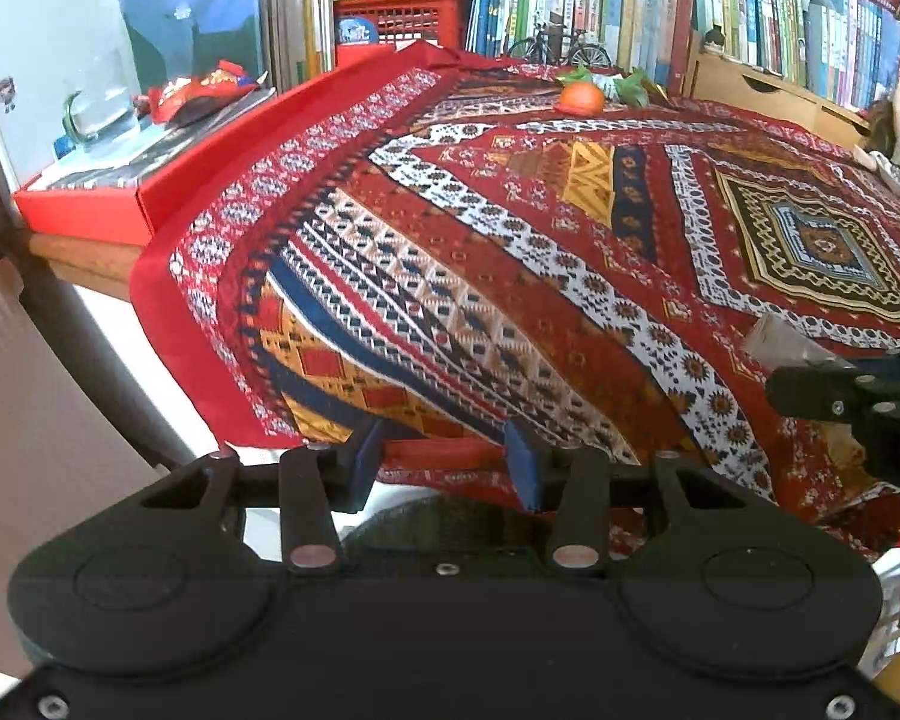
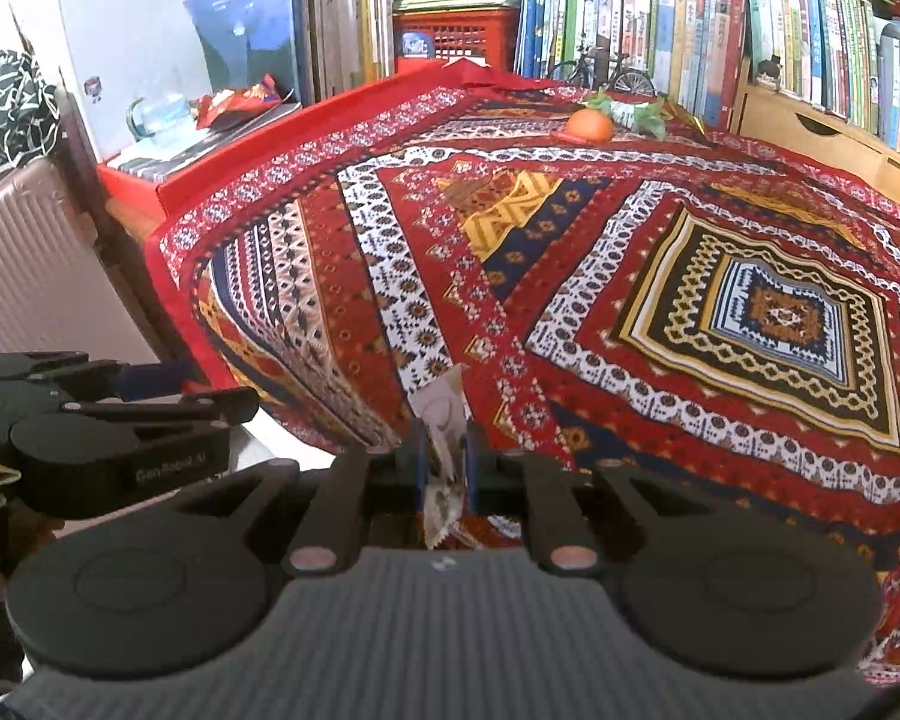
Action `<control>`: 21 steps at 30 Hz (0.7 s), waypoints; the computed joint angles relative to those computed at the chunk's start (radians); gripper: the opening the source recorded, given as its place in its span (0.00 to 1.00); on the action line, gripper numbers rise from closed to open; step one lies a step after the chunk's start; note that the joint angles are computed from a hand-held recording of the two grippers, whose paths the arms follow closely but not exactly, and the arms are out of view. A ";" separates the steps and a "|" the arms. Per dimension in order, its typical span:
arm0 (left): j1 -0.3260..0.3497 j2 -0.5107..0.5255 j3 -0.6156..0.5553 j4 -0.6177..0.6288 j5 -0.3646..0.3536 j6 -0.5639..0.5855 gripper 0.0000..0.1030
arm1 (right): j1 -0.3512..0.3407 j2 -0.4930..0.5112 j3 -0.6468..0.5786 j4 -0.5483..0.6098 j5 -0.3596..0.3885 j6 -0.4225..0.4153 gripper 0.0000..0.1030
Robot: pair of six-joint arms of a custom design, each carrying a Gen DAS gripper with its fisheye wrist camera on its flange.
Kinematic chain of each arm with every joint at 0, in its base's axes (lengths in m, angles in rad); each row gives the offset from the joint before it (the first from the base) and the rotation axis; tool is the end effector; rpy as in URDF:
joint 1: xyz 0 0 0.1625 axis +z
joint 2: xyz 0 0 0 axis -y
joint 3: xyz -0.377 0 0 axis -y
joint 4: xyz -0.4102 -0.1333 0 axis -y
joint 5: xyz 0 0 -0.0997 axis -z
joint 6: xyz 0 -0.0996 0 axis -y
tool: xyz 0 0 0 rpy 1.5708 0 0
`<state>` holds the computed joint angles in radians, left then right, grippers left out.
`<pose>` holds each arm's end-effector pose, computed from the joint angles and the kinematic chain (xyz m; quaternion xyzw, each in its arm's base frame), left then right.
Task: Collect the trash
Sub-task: 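Carry the red strip and clear wrapper off the bed toward the black trash bag, then open both tools over the black bag to drop the items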
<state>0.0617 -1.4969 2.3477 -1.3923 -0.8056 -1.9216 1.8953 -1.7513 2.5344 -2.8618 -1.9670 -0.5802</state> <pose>-0.2751 -0.2197 0.1076 0.0145 0.8280 -0.3874 0.4051 0.2030 -0.3061 0.2122 0.3703 -0.8752 0.2200 0.2203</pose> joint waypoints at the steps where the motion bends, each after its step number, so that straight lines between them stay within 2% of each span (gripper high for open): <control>1: -0.003 -0.003 0.002 0.001 -0.004 -0.011 0.41 | 0.001 0.000 0.002 0.000 -0.004 0.000 0.16; 5: -0.003 -0.015 0.003 0.007 -0.007 -0.030 0.42 | -0.002 -0.001 0.004 0.015 -0.006 0.002 0.16; 9: -0.002 -0.036 0.010 0.008 0.000 -0.043 0.55 | -0.005 0.003 0.005 0.014 -0.006 0.000 0.16; 12: -0.002 -0.042 0.010 0.011 0.009 -0.025 0.61 | -0.009 0.003 0.006 0.016 -0.001 -0.002 0.16; 17: -0.001 -0.027 -0.008 0.054 0.014 -0.021 0.68 | -0.010 0.006 0.007 0.028 0.005 0.001 0.16; 21: 0.003 -0.042 -0.014 0.099 -0.002 -0.089 0.70 | -0.007 0.006 0.008 0.061 0.016 -0.013 0.18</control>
<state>0.0644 -1.5393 2.3334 -1.2932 -0.8074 -2.0103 1.8887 -1.7451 2.5421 -2.8010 -1.9509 -0.5935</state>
